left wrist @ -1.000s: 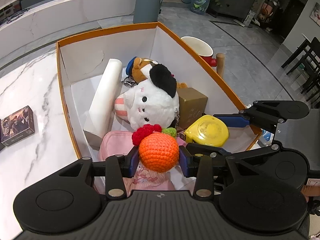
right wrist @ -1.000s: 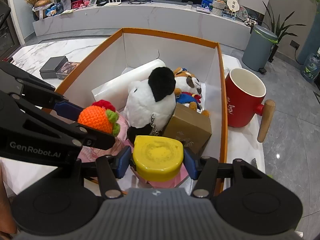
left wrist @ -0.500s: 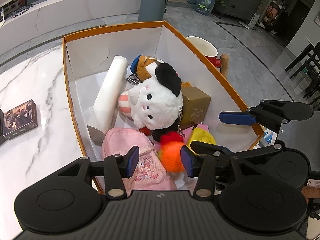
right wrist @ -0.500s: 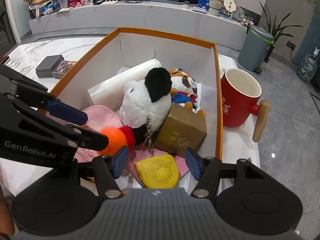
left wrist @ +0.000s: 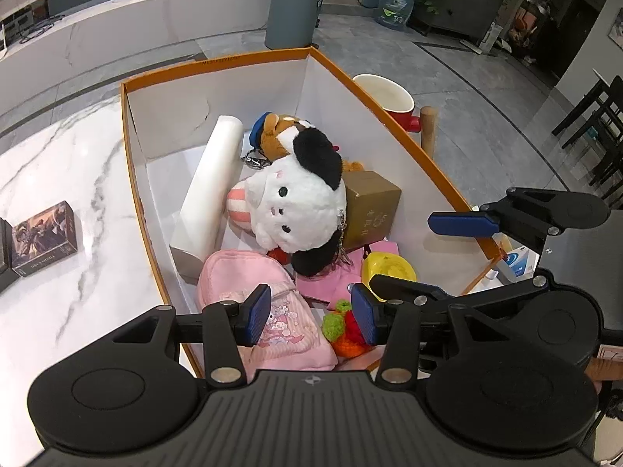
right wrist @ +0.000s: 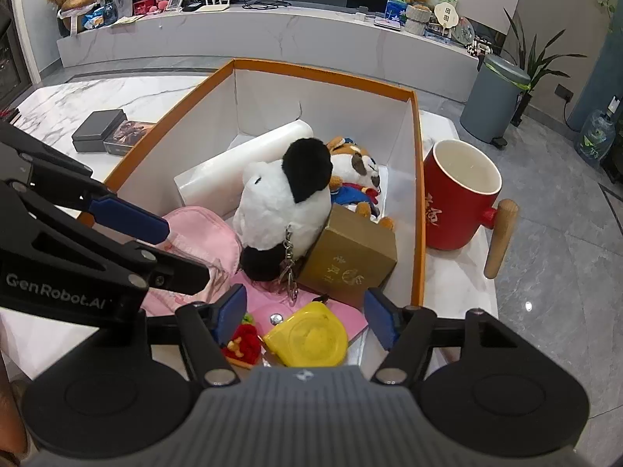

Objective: Organize objects
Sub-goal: 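Withdraw both tools from the box back over the table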

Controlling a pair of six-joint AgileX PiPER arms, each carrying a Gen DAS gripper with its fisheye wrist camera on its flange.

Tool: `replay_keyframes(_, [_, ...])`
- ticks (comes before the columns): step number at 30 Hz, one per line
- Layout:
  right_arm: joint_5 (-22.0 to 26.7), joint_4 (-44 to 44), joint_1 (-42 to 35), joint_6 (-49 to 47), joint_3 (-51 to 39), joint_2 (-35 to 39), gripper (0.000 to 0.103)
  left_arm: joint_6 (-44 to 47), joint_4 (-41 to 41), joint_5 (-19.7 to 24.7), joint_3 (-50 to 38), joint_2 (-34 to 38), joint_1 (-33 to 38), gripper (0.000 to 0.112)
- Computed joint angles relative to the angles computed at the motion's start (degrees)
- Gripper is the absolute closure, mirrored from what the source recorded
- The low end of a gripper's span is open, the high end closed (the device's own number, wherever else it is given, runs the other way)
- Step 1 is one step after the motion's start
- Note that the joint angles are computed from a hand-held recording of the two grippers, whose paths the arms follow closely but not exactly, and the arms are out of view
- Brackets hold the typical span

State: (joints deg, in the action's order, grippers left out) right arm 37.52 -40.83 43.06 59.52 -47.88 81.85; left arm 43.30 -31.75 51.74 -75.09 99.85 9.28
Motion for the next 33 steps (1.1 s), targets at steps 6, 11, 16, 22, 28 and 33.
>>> replay_keyframes(6, [3.11,0.75,1.46,-1.8,-1.7,-0.55,0.031,0.53,0.25,0.75,0.21,-2.04,0.09,0.058])
replay_keyframes(11, [6.27,0.06,3.58,-1.63,-3.51,-1.69,0.03,0.83,0.14,1.67,-0.05,-4.17,0.97,0.057])
replay_keyframes(16, [9.74,-0.72,6.18,-1.37,-6.35,-2.23,0.03,2.24,-0.33,3.16,-0.76,-6.53,2.85,0.057])
replay_keyframes(22, [14.5,-1.82,9.74,-1.37,-11.35,-2.13,0.03,4.93,-3.1,5.05,-1.25,-9.4,6.1,0.057])
replay_keyframes(28, [20.41,-5.12,14.23,-1.25,-17.71,-0.69,0.03,9.54,-8.42,6.39,-1.77,-12.19,10.12,0.058])
replay_keyframes(33, [23.55,-8.0,17.19,-0.14,-23.6,1.59,0.03,13.03,-11.81,7.93,-4.02,-13.25,14.59,0.054])
